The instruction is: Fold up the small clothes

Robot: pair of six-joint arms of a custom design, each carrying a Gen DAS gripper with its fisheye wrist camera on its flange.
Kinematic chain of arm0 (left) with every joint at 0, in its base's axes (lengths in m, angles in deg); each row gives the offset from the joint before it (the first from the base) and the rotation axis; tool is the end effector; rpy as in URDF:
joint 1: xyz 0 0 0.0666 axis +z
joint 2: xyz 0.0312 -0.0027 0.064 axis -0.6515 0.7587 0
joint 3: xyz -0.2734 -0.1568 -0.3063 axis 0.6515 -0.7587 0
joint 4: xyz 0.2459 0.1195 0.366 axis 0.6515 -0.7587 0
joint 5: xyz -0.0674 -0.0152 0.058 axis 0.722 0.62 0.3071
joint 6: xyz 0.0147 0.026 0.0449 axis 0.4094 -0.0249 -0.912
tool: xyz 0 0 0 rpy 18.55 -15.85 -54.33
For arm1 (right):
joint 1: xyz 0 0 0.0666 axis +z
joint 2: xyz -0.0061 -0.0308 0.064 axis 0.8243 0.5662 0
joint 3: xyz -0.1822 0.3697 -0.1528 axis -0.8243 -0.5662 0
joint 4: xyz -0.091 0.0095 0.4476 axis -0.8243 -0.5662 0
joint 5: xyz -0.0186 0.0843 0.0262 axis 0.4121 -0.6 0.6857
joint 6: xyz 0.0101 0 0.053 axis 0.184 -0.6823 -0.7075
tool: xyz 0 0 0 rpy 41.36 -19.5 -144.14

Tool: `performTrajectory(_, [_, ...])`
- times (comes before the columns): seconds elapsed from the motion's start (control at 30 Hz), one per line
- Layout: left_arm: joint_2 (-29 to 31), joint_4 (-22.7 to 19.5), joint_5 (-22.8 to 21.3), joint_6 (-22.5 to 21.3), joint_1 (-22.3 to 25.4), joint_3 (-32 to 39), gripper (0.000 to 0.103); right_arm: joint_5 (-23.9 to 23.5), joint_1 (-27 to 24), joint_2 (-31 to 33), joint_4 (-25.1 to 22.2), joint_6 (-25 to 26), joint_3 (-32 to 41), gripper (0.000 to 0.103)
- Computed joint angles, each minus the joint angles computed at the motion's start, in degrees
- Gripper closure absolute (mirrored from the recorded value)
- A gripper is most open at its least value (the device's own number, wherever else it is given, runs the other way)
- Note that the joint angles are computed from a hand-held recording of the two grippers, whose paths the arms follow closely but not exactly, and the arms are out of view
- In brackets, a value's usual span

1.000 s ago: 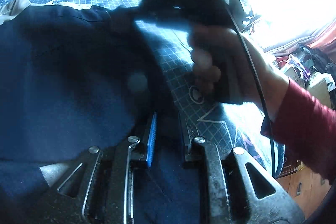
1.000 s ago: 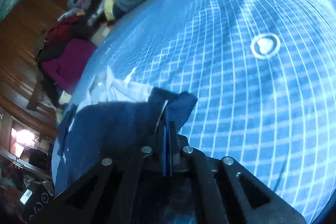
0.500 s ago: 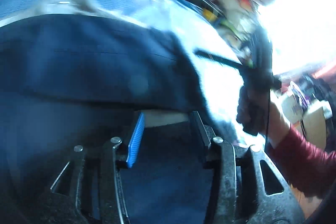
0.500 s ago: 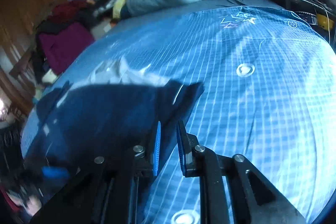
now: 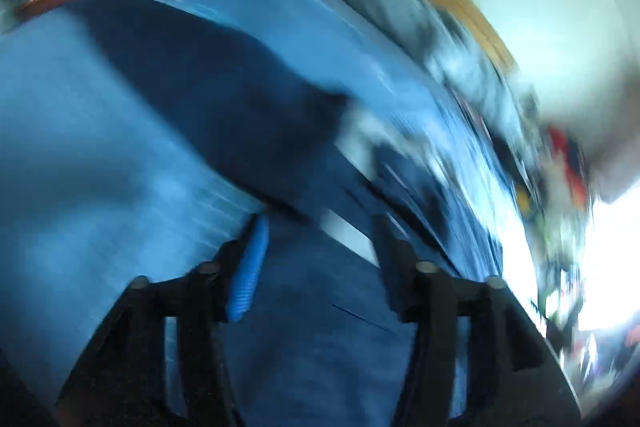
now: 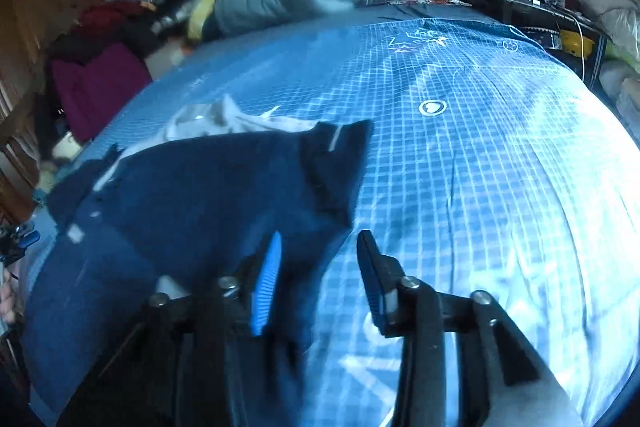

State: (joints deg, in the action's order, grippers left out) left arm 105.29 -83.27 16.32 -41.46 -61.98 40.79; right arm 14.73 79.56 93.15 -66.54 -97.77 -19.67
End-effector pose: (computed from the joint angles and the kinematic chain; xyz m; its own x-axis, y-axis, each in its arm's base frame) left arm 0.3130 -0.1225 0.3585 -0.6664 -0.5412 -0.5129 -0.2062 0.7948 -0.5709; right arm 0.3688 0.1631 0.3483 -0.7575 0.0717 -0.6489 -0.1198 0.9618 0.2461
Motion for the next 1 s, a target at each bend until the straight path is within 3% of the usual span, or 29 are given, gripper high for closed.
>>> performTrajectory(0.07, [-1.67,-0.77,-2.38,-0.77,6.35,-1.85,0.035,1.02,2.3,-2.26,-2.06,-3.36,-0.21,0.056])
performTrajectory(0.13, [0.67,-0.43,1.0,-3.12,14.3,-1.71,0.034,2.44,4.89,-4.18,-3.75,-5.96,-0.46,0.053])
performTrajectory(0.23, [8.04,2.09,7.3,-6.48,22.47,0.39,0.034,4.62,9.3,-4.58,-5.77,-8.94,0.05,0.053])
performTrajectory(0.3, [12.46,3.85,9.9,-6.75,25.33,1.9,0.034,3.87,10.97,-3.52,-6.46,-11.07,1.04,0.053])
performTrajectory(0.43, [16.57,7.41,7.2,-6.31,26.67,3.86,0.034,4.64,13.86,0.56,-6.76,-12.11,4.34,0.053])
performTrajectory(0.5, [18.58,7.95,5.91,-8.17,27.42,5.17,0.034,4.79,14.92,2.26,-6.51,-11.94,5.49,0.053])
performTrajectory(0.57, [19.66,6.62,3.8,-10.82,27.37,6.73,0.047,4.67,15.62,3.87,-6.41,-11.72,6.55,0.053])
performTrajectory(0.6, [20.11,5.09,2.93,-12.7,27.35,7.67,0.097,4.28,15.71,4.69,-6.13,-11.79,6.91,0.053])
performTrajectory(0.67, [20.03,4.72,1.01,-15.32,25.25,9.0,0.101,3.47,15.93,5.69,-5.41,-12.16,7.35,0.053])
performTrajectory(0.73, [18.51,7.46,2.48,-18.43,21.41,10.21,0.101,1.83,15.73,6.37,-3.76,-12.56,7.52,0.053])
performTrajectory(0.83, [16.91,12.41,4.08,-22.89,11.33,13.85,0.101,-1.31,14.66,6.67,-0.46,-13.99,7.16,0.053])
performTrajectory(0.97, [19.78,19.88,7.8,-25.94,-3.29,20.27,0.1,-3.45,12.66,6.21,3.59,-16.56,6.58,0.053])
performTrajectory(1.0, [21.22,21.44,8.93,-26.22,-6.56,21.5,0.093,-3.74,12.21,5.95,4.49,-16.83,6.38,0.053])
